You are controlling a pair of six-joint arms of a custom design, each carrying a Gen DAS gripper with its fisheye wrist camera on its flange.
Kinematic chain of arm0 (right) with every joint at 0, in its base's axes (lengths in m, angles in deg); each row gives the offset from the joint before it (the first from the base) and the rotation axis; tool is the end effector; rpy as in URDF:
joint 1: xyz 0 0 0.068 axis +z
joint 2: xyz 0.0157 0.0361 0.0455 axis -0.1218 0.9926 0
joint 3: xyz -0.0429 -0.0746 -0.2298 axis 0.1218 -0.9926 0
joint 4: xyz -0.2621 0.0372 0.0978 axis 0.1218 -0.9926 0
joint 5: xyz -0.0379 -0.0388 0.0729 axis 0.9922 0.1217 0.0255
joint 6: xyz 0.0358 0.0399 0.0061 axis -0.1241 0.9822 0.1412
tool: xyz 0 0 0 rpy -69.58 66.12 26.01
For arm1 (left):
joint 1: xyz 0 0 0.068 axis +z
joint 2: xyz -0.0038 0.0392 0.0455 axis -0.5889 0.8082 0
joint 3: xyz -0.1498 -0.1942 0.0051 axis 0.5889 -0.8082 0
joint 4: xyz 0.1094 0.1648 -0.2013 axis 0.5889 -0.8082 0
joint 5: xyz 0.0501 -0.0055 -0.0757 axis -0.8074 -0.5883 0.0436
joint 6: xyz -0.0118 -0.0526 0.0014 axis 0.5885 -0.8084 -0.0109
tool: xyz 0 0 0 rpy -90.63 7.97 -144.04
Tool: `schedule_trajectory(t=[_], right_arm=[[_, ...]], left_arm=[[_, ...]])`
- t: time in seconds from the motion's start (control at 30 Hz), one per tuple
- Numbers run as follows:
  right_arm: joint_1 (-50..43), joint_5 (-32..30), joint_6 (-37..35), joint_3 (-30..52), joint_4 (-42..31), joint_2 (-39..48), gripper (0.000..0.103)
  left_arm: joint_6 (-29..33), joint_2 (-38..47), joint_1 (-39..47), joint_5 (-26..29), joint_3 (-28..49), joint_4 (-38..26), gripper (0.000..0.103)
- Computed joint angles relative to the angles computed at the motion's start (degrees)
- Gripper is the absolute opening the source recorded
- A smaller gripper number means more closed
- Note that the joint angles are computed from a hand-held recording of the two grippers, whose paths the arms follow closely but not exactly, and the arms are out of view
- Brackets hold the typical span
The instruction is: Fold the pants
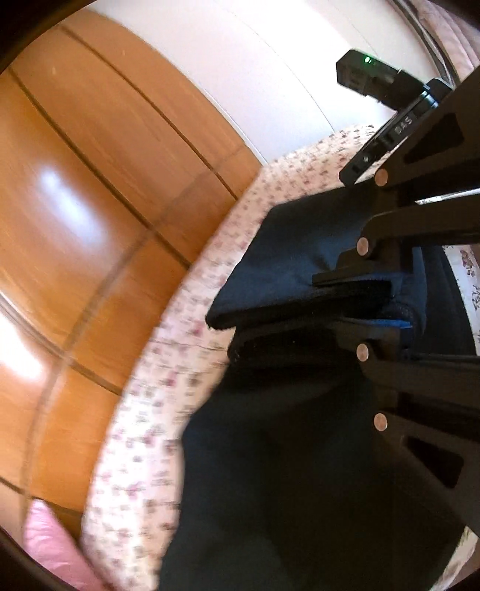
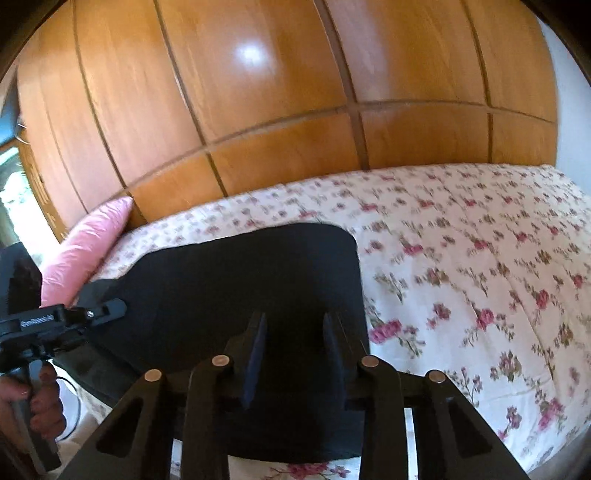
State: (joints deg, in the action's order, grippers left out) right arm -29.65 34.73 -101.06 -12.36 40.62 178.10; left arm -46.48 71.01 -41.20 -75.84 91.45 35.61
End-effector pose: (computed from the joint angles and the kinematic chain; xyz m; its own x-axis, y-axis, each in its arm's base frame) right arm 0.3322 -0.1103 0.1187 -0.6162 -0.1346 -0.7760 -0.4965 0.8312 0.2501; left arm 0.2778 -0.0333 0.1494 -0.6400 -0.5165 -0.5689 -0.1260 0.8009 -0.5854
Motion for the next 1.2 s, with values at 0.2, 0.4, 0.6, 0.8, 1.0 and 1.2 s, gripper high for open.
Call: schedule_trajectory(t=[0.2,0.4,0.6,0.8,1.0,1.2], right_arm=[[3.53,6.14,-1.36,-0.63,1.61,2.64,0.032],[3.20,5.21,-2.46,0.77,2.90,6.41,0.032],[2.50,0.16,-0.35,3.27,-2.26,3.93,0.033],[8.88,7.11,6.14,9.90,1.76,7.04,0.033],[12.57,15.98,10.16,18.84,0.78,17.90,0.032],[10.17,12.72,12.06,15.17,3.46,15.19,0.031]], left_arm=[[4.16,2.48,-1.74,-5.28,-0.27,-3.58,0.014],[6.45,8.01,-3.88,-9.15,-2.46,3.08,0.015],[5.01,6.05,-2.50,-7.45,-2.56,2.67,0.017],[5.07,7.70,-2.79,-7.90,-1.03,1.20,0.020],[6.21,9.94,-2.47,-7.67,-0.02,1.28,0.028],[6.68,8.54,-2.55,-7.49,-1.38,1.93,0.028]])
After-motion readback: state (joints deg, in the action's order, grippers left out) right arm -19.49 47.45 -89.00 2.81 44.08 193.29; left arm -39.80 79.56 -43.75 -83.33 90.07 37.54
